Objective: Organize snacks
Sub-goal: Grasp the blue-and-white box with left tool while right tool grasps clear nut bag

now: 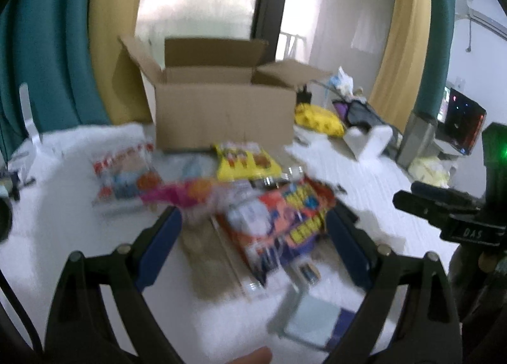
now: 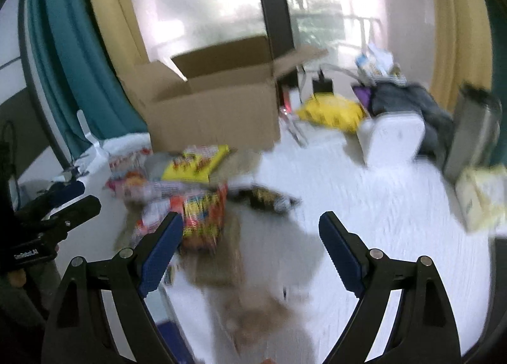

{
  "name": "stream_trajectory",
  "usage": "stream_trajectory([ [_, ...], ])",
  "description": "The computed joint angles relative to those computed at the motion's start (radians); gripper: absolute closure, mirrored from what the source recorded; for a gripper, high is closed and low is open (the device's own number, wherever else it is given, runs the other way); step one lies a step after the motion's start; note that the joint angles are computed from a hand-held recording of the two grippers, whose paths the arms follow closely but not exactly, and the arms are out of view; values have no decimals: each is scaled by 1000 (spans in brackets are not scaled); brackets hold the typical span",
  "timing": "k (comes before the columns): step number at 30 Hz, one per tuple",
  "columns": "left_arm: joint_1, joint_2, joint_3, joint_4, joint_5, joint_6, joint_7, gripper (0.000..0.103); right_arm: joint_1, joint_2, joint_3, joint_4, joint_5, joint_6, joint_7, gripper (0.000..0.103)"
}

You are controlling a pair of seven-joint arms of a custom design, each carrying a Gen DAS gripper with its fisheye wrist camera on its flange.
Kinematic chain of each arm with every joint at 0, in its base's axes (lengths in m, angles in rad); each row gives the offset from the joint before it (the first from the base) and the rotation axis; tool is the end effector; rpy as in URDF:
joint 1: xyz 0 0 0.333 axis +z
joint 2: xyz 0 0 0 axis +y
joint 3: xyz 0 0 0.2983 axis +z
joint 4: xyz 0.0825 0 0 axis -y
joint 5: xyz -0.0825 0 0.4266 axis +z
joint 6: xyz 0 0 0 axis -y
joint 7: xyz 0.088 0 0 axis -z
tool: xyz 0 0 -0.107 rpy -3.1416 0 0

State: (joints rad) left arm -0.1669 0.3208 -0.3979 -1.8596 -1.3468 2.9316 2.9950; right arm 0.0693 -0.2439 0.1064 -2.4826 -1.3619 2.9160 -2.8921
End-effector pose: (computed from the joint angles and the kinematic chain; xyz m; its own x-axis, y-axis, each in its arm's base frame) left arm 0.6134 -0.2955 0.3627 -0.6809 -0.7118 0.1725 -0.5026 0.2829 -0.8169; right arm 0.4814 0.1464 0.3740 -0.2841 -0.9406 -0.1861 -0.5779 0.3229 -0.7496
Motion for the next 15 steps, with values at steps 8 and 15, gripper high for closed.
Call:
stream_trajectory([
  [8, -36, -52, 36, -139, 186, -64, -241, 10, 12, -35, 17, -112, 131, 11, -6, 13],
  [15, -61, -78, 61, -210, 391, -110, -463, 10, -14, 11, 46, -107, 87, 79, 80, 13],
])
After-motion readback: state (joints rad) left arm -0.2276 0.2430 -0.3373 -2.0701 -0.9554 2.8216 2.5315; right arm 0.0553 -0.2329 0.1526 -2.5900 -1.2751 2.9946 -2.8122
